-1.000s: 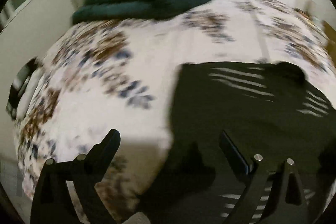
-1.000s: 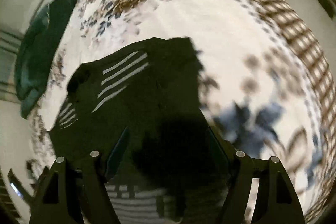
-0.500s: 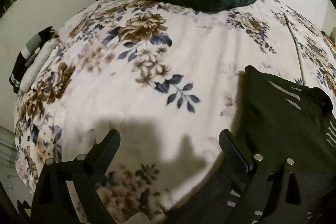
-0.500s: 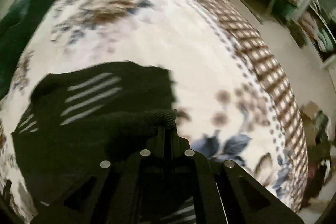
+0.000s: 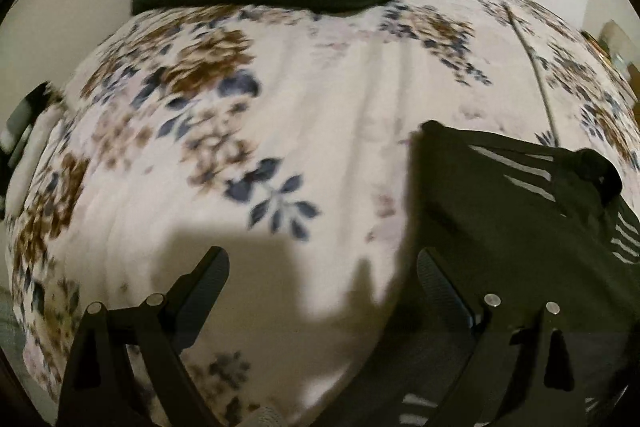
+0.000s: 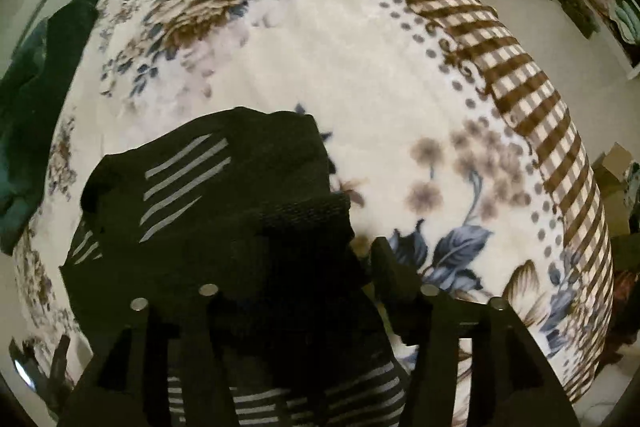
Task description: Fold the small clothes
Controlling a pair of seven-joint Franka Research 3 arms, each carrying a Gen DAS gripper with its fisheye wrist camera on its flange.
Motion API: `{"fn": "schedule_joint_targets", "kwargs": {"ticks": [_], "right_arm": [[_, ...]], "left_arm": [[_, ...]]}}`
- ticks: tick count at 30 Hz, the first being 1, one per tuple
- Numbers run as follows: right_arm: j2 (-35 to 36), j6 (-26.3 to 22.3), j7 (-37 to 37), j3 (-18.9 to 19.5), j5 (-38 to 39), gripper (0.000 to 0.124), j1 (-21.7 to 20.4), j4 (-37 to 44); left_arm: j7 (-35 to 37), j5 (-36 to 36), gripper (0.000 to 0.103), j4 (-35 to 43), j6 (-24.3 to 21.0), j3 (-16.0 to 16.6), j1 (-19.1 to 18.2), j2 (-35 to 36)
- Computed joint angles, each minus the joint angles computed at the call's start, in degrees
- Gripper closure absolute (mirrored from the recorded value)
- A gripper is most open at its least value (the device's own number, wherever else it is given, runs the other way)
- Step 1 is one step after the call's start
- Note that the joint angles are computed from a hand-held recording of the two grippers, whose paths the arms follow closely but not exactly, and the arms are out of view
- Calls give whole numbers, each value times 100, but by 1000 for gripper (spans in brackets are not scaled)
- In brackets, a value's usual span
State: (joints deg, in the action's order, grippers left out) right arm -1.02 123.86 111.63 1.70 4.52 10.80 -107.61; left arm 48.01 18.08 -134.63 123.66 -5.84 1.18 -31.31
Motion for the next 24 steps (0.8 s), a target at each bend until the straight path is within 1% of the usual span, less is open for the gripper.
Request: {"fn": "schedule_joint_targets", "kwargs": {"ticks": [2, 3, 4, 6, 7, 9, 10, 12, 14, 16, 17, 19, 21, 22, 23, 24], "right_arm": [[146, -53, -89, 1, 20, 62, 9, 121], [230, -11, -166, -11, 119, 62, 5, 155], [383, -67, -274, -21, 233, 62, 0, 266], [689, -449, -152, -40, -65, 62, 47, 588], [719, -569, -117, -63, -156, 62, 59, 642], [580, -610, -279, -87, 20, 62, 24, 569], [420, -627, -387, -113, 184, 62, -24, 492], [311, -710, -646, -176, 609, 61, -143, 508], [438, -811, -790, -216, 813, 59, -233, 722], [872, -829, -998, -252, 1027, 57, -334, 1226], [1146, -907, -1147, -252, 1253, 54, -402, 1510], [1907, -1292, -1489, -195, 1952, 53, -636, 2275], [2515, -1687, -1774, -62, 2485, 53, -852, 2839], [2740, -1832, -1953, 18, 2682, 55, -935, 3012], [2764, -1845, -2116, 45, 2696, 83, -939, 2996], [2751, -1768, -2247, 18, 2497, 118, -853, 2983]], "left_arm": [[142, -12, 7, 151, 142, 10, -52, 311], [174, 43, 7, 222, 176, -19, -44, 445], [244, 142, 7, 348, 188, -69, -42, 669], [353, 220, 7, 579, 76, -117, -58, 965], [359, 251, 7, 626, 103, -133, -73, 986], [432, 213, 7, 584, 304, -105, -137, 844], [452, 207, 7, 569, 332, -122, -166, 740], [385, 184, 7, 523, 277, -196, -225, 480], [211, 24, 7, 410, 122, -250, -313, 122], [-64, -85, 7, 331, -56, -344, -372, -125], [-196, -147, 7, 288, -160, -388, -423, -240], [-437, -199, 7, 244, -359, -503, -519, -390], [-740, -196, 7, 235, -739, -715, -644, -565], [-911, -174, 7, 237, -947, -831, -710, -648], [-1150, -162, 7, 298, -1284, -1030, -793, -710], [-1300, -154, 7, 350, -1495, -1104, -876, -710]]}}
